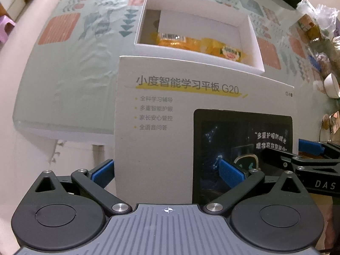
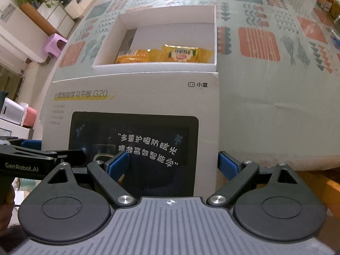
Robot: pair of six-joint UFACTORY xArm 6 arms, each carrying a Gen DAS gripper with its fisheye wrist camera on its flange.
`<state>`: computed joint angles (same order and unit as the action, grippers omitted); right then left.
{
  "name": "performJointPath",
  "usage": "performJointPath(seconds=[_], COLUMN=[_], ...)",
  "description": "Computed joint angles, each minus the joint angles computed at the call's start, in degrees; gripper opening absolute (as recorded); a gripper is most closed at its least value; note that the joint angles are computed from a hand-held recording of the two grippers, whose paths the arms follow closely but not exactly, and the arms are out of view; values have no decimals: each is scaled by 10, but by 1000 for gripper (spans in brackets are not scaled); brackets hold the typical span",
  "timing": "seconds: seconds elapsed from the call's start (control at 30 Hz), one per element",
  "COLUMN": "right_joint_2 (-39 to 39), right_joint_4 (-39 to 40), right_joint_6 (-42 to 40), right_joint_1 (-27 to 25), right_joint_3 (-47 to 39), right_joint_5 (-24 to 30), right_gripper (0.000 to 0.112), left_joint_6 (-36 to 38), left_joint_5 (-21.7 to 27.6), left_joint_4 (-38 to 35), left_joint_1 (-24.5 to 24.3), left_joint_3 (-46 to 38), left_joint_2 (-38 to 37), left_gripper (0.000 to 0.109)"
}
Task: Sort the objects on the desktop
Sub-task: 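Carry the tablet box with both tools over the open box of snacks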
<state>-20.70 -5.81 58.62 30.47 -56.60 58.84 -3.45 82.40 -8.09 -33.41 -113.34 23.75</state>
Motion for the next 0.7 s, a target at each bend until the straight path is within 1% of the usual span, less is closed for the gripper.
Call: performJointPath(seconds=[0.2,0.4,0.57,0.7], right_joint_2=[9,24,42,58], right_joint_4=[9,11,10,3], right_joint_6=[-6,-11,-17,-21], right_joint_1=[5,4,-1,-7], right_joint_3=[-3,-18,-37,-59], right_joint_5=[3,8,12,19], right_gripper=[103,103,103,103], left_joint_6=[1,4,6,13], left_joint_5=[2,8,16,29], left_joint_4=[-1,-8,-11,-16], left_joint_1=[3,10,15,20], left_joint_3=[20,16,-12,-63], left_joint_2=[-10,-4,15,44], left_gripper=[103,103,103,103])
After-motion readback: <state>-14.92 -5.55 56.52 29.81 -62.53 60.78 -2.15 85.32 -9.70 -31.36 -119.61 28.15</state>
